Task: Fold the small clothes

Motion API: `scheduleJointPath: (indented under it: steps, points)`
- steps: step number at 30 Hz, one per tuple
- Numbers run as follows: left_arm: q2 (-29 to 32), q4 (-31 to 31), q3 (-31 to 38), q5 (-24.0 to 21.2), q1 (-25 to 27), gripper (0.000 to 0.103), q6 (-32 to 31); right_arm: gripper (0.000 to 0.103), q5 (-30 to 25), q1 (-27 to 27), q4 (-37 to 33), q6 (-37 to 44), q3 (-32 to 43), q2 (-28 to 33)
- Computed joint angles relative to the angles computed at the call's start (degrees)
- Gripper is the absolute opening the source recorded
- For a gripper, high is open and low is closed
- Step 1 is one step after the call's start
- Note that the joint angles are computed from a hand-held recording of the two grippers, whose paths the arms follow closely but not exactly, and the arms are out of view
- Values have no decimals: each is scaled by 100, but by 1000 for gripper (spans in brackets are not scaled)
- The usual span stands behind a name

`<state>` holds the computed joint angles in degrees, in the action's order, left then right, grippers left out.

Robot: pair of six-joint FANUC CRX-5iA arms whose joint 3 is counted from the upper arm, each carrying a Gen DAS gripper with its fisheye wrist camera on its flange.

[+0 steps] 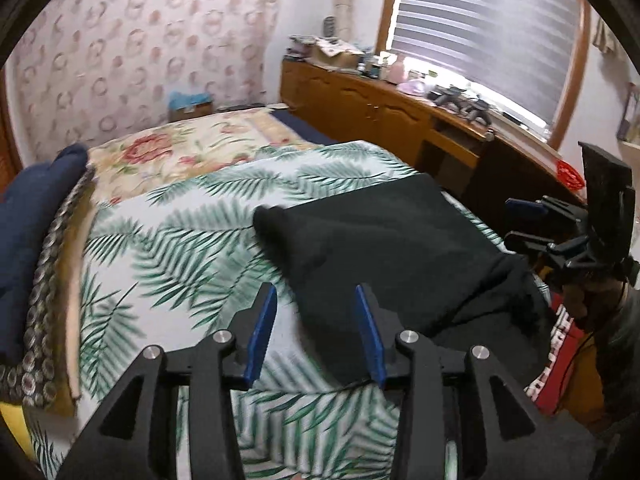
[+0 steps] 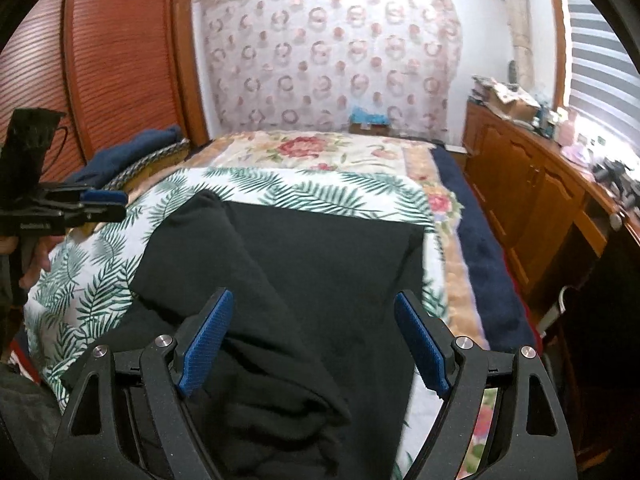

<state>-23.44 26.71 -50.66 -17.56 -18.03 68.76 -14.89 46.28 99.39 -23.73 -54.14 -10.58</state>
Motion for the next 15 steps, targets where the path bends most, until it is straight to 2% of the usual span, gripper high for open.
scheduleJointPath:
  steps: [3, 7, 8, 11, 15]
  points:
    - [-201, -122, -198, 44, 127, 39, 151, 84, 266, -137, 342, -115, 213, 262]
    - [-251, 332, -525, 124, 237, 40, -164, 84, 613, -368, 1114, -577, 506, 543]
    - [-250, 261, -545, 115, 270, 40, -101, 84, 696, -413, 1294, -698, 594, 622]
    - [-266, -225, -507, 42, 380, 40, 332, 84, 838, -364, 1349, -626, 818, 845]
    - [-441, -139, -664, 28, 493, 40, 304, 84, 878, -35, 690, 125, 1084, 1174]
